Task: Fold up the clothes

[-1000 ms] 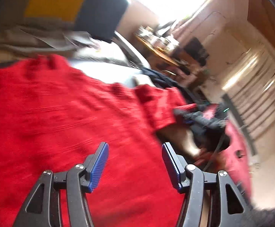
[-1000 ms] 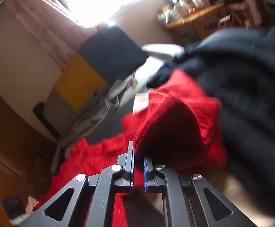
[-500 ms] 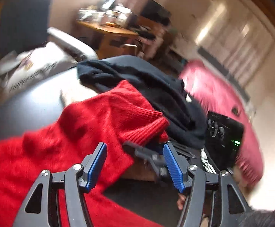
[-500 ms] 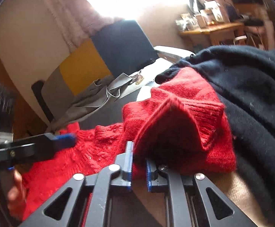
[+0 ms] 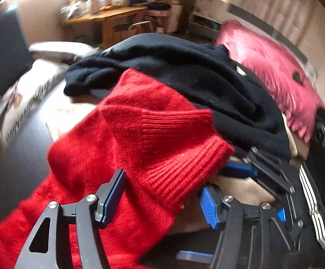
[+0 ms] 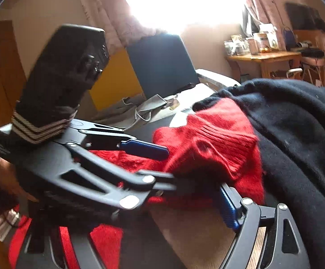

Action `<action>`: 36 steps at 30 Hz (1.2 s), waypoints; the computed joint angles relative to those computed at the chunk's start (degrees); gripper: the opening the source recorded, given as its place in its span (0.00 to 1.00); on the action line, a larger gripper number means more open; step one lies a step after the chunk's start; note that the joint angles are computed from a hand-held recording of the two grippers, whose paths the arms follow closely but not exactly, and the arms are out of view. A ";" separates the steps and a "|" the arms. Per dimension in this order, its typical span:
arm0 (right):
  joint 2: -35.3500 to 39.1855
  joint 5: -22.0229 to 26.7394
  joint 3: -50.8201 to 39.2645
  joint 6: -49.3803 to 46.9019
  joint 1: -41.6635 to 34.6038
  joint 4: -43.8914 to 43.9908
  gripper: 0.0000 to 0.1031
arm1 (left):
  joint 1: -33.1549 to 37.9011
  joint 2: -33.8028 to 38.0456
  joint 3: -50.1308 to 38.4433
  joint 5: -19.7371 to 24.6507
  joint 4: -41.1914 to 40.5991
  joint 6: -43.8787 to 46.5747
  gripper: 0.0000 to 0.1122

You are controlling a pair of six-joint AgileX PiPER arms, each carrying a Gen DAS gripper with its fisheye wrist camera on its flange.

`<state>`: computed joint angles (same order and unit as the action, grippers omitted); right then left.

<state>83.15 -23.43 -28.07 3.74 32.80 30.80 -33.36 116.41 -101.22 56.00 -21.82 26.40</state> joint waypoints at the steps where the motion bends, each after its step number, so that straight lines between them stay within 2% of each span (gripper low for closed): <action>1: -0.31 -0.06 0.50 0.68 -0.04 0.02 0.82 | 0.46 -0.23 0.96 -0.93 -1.01 -0.71 0.56; 4: -1.30 -0.60 2.11 1.26 0.05 1.90 0.82 | 0.74 -1.19 3.41 -4.11 -1.73 -3.34 0.55; 6: -1.75 -0.85 2.87 1.88 0.22 2.72 0.82 | 0.46 -2.06 4.80 -5.97 -1.47 -4.21 0.49; 8: -2.06 -0.92 3.48 2.58 0.23 3.46 0.82 | -0.01 -3.79 6.81 -7.85 -1.01 -4.28 0.36; 9: -2.22 -0.78 3.75 3.24 0.08 3.61 0.82 | -0.21 -4.57 7.64 -8.59 -0.89 -4.30 0.24; 10: -2.42 -0.69 4.16 4.79 -0.24 2.88 0.83 | -0.28 -5.28 8.38 -9.40 -0.44 -5.02 0.17; 12: -2.86 -0.43 4.96 7.26 -0.72 2.09 0.84 | 0.99 -4.28 7.31 -9.71 -3.09 -4.50 0.09; 14: -3.51 -0.03 5.60 6.66 -0.20 4.22 0.85 | 3.17 -5.17 8.29 -10.44 -6.77 -4.04 0.08; 19: -5.36 1.38 5.81 -1.16 3.52 15.56 0.86 | 15.28 -9.19 11.60 -9.78 -22.54 0.67 0.06; 22: -4.98 2.42 4.25 -4.27 5.88 20.14 0.86 | 22.92 -11.45 12.98 -8.82 -28.10 2.68 0.06; 27: -1.43 4.48 -1.56 -9.25 10.06 25.83 0.86 | 36.64 -18.38 20.02 -7.10 -36.32 10.57 0.06; 31: 2.75 5.98 -7.11 -6.37 13.50 22.58 0.86 | 46.95 -22.80 24.61 -4.33 -40.28 16.75 0.06; 36: 9.73 6.94 -13.26 14.52 16.87 3.80 0.86 | 62.70 -26.98 32.12 2.41 -45.29 26.54 0.06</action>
<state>92.87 -16.49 -41.33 18.26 49.68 34.59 29.34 89.42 -69.11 58.41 -67.11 52.94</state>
